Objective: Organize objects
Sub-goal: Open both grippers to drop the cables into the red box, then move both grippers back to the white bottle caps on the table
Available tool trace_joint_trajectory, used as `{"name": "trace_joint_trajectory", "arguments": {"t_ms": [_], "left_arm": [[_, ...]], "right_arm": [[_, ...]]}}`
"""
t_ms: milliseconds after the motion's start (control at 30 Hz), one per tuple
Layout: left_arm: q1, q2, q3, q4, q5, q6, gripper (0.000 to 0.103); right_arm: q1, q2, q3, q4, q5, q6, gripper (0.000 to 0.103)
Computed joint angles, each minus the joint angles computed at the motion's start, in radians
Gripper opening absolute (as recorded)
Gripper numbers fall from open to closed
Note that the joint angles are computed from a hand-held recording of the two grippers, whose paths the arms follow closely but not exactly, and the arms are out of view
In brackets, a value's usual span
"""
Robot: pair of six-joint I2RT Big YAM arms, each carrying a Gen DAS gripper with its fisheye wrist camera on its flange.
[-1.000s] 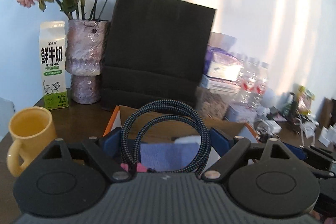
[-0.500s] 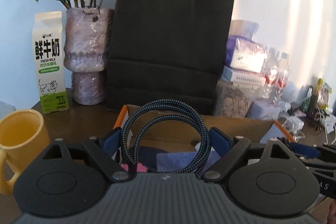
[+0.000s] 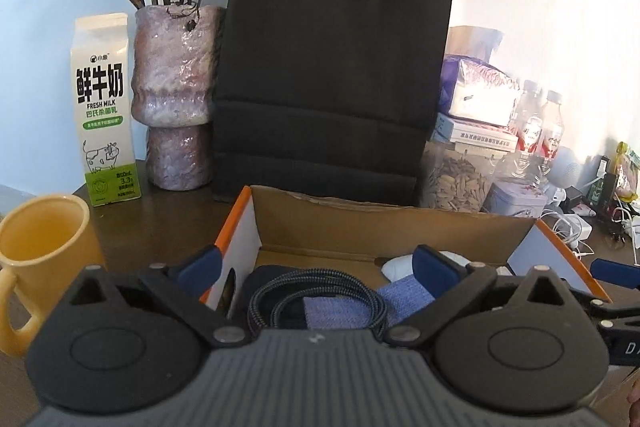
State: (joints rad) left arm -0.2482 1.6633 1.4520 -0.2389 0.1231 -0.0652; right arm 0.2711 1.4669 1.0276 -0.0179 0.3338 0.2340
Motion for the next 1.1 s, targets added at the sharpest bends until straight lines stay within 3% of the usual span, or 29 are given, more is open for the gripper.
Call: {"name": "trace_joint_trajectory", "arguments": {"t_ms": [300, 667, 900, 1100], "left_arm": [[0.002, -0.026, -0.024, 0.024, 0.012, -0.004, 0.103], [0.020, -0.151, -0.140, 0.083, 0.067, 0.007, 0.103], [0.054, -0.251, -0.247, 0.080, 0.070, 0.001, 0.103], [0.090, -0.330, -0.319, 0.028, 0.085, 0.012, 0.103]], "right_arm": [[0.009, -0.004, -0.001, 0.002, 0.000, -0.005, 0.103], [0.075, -0.084, -0.064, 0.028, 0.042, -0.042, 0.103], [0.132, -0.159, -0.128, -0.030, 0.075, -0.012, 0.103], [0.187, -0.220, -0.181, -0.117, 0.109, 0.058, 0.103]]}}
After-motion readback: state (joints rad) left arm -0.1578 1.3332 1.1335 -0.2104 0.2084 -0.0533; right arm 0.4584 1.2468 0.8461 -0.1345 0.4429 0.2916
